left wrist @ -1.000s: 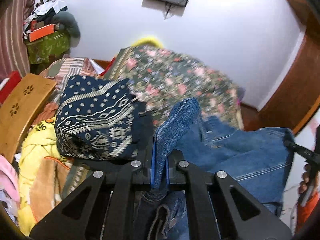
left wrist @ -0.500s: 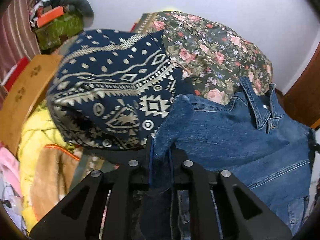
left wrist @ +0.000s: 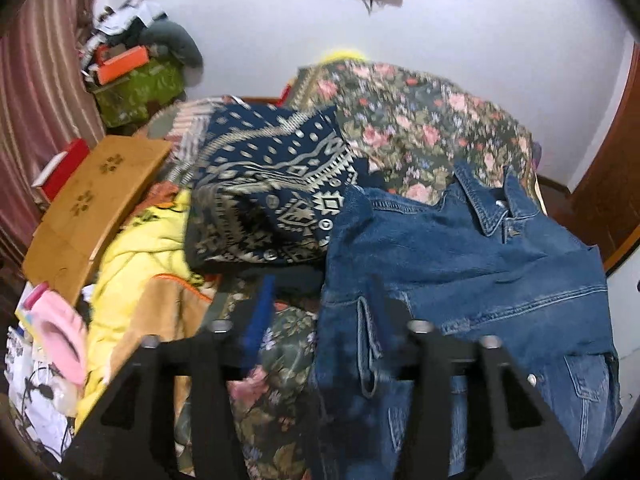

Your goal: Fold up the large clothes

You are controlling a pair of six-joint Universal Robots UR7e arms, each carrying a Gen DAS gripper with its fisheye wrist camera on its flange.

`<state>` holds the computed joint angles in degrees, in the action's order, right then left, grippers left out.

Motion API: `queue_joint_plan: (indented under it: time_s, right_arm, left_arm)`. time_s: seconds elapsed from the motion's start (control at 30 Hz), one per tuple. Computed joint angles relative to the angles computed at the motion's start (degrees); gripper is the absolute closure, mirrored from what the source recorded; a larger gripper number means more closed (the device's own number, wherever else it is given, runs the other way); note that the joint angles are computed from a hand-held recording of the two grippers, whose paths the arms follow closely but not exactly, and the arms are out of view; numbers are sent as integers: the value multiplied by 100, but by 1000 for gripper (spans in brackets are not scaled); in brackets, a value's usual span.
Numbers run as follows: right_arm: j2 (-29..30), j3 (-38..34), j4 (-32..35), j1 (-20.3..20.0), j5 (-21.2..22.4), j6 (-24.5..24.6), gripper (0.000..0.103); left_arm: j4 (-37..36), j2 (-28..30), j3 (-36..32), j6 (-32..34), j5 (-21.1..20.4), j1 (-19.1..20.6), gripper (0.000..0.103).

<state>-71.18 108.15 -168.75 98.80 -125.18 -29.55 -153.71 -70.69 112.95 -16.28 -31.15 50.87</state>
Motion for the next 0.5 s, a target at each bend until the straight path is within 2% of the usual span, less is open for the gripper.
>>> queue_joint_plan:
  time_s: [0.03,0.07,0.13,0.37,0.5]
  right_arm:
    - [-110,187,-162,54,-25,-87,55]
    - [-181,319,-312,80,-13,-149,45]
    - [-306,546,-517,136,26,-171,40]
    - [-764,1101,-295,121,233,225,40]
    - [-960,1397,-93,6,340,553,40]
  left_arm:
    - [-74,-126,167,-41,71,-91,48]
    - [-43,-276,322,-130,90,-178,48]
    - [185,-556,547,-337,23,-296,47]
    - [1435,-1290,1163,-1121,-236,-608,43]
    - [2039,-1545,1585,-1538,-556,-677,42]
